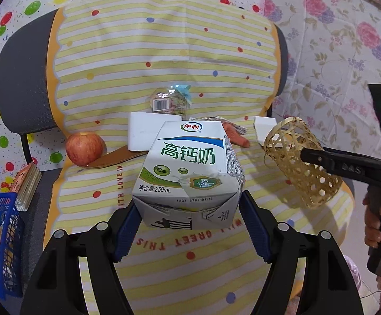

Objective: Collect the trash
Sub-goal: 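Grasp the bamboo basket with the right tool while the left tool holds the carton, then carry the carton and basket over the pink trash bag with both tools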

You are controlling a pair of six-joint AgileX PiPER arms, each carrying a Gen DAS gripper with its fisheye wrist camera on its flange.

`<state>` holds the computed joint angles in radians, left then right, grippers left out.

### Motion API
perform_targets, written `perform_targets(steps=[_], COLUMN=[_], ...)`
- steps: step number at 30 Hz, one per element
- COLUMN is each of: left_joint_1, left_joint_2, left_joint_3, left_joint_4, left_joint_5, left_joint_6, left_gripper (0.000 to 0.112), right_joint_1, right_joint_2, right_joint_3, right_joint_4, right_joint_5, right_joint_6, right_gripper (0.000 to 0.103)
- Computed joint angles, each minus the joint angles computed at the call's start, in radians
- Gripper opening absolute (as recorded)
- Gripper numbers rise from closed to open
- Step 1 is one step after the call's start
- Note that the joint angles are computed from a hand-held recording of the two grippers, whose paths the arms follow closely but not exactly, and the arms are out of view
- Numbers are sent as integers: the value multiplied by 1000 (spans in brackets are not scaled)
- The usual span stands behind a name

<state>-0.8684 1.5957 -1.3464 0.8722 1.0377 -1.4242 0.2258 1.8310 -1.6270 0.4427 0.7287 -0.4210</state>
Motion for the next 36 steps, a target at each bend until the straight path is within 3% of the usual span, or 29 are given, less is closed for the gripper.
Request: perform_targets(steps=[7,13,18,25,32,36], left_joint_1=[-136,-260,-331,-381,-406,-409], left_joint_2=[22,99,183,350,518,618], left_joint_3=[-59,-164,-262,-447,-670,-822], left_joint_4=[-5,29,34,-45,-154,-233], left_joint_5=[57,115,93,-7,-48,-33], left_joint_6=[-34,-37,-24,90,247,352], left_gripper=[73,73,73,73,73,73], right_joint_1=[-76,-195,-351,-663,-1030,-1133], right_joint_2=[-259,-447,-574,-702,-740,-703], right_joint_3=[304,498,599,713,788,803], right_joint_4=[112,201,239,302,376,380], right_joint_5=[-43,-32,36,165,311,331], right_joint_6=[-160,-288,-372,-532,-742,-805], right_gripper=[62,62,63,63,64,64])
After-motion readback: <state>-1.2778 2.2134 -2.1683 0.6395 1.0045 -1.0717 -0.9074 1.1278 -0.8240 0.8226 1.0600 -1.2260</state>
